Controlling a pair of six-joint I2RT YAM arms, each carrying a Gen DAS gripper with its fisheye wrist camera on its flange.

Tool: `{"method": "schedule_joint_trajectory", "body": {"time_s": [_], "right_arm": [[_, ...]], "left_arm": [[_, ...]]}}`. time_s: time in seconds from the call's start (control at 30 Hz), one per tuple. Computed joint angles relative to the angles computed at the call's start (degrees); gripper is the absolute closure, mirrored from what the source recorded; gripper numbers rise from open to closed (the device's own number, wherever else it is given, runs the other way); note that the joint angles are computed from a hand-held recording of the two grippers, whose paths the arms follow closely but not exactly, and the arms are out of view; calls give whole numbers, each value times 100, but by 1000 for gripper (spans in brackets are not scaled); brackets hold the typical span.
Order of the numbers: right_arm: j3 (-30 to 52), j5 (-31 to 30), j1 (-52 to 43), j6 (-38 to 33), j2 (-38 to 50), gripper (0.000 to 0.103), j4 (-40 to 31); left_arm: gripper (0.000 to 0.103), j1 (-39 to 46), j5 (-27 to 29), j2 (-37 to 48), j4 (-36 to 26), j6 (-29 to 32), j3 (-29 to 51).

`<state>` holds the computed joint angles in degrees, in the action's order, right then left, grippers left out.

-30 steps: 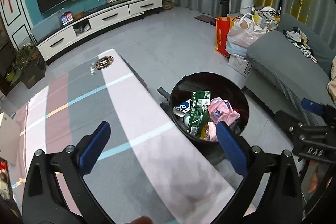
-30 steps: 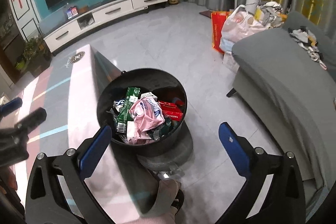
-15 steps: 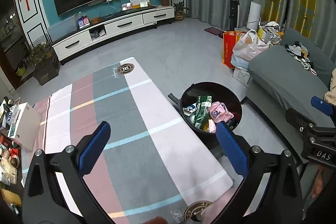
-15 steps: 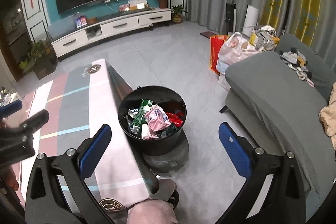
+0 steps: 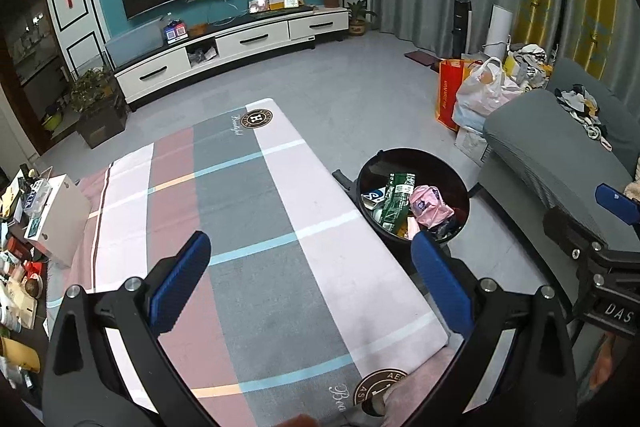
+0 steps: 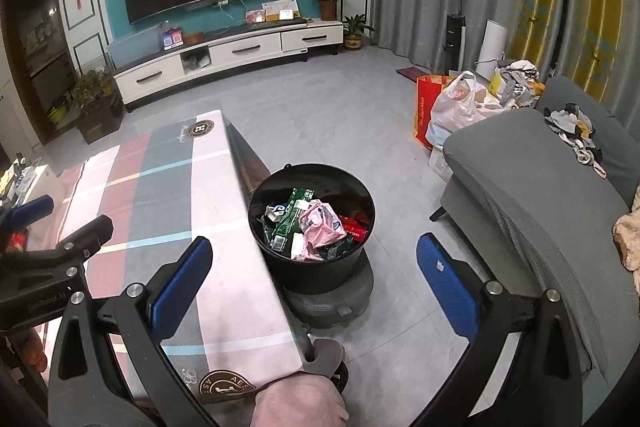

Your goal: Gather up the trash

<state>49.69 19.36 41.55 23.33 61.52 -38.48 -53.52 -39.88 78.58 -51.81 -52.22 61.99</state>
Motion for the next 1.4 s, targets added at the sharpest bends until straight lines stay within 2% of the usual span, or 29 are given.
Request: {"method": "schedule_joint_trajectory", "body": {"time_s": [1.4], "right_arm": [[-52,-234,-160,-194,135,3,195]], "left_arm": [[3,-23,-230,119,-290,-180,39]]}}
